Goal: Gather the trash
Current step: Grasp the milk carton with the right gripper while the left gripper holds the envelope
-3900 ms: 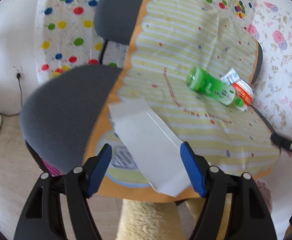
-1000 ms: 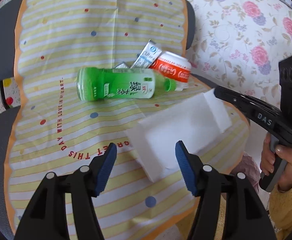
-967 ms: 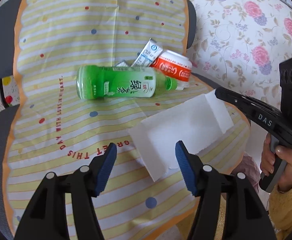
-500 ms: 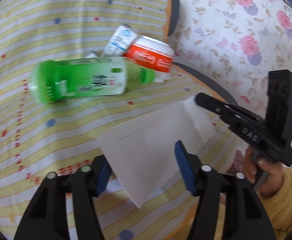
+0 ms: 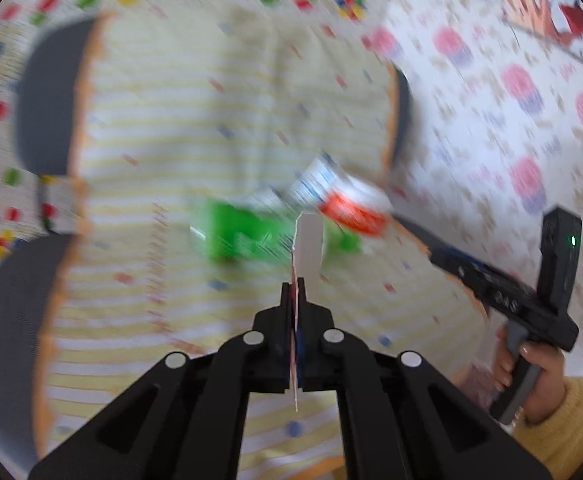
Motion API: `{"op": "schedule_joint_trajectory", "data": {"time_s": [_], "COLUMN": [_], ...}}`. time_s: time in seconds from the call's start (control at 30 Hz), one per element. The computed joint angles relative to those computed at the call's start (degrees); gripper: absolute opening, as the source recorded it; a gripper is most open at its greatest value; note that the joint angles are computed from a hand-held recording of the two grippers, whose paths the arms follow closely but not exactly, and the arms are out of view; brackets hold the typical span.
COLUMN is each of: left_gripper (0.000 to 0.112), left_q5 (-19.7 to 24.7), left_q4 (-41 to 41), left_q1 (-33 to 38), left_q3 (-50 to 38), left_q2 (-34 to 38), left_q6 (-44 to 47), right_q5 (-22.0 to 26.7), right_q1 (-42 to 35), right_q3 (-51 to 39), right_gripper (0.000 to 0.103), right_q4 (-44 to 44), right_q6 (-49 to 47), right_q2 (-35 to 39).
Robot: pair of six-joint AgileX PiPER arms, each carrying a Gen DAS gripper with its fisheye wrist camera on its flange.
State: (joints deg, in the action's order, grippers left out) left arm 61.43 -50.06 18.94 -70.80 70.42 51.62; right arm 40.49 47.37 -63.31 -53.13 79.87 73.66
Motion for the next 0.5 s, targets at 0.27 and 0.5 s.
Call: {"op": "schedule_joint_trajectory", "data": {"time_s": [0.27,0.5], "left_gripper": [0.000,0.000], "left_q5": [-9.99,-15.21], "left_q4": [-1.58,3.45], "left_q1": [7.38,4.40], "left_q3": [-1.23,-3.54], "left_q2": [-1.82,4.09], "left_q6": [-1.10,-4.79], "right_q5": [6.06,12.41], "right_q1": [-3.08,-10.80], "right_q3": [-19.54,-42.80], "right_gripper": [0.052,0.065], "right_q4": [10.60,22.16], "right_q6": [-16.90,-29.13], "right_q2": [11.74,28.34]}}
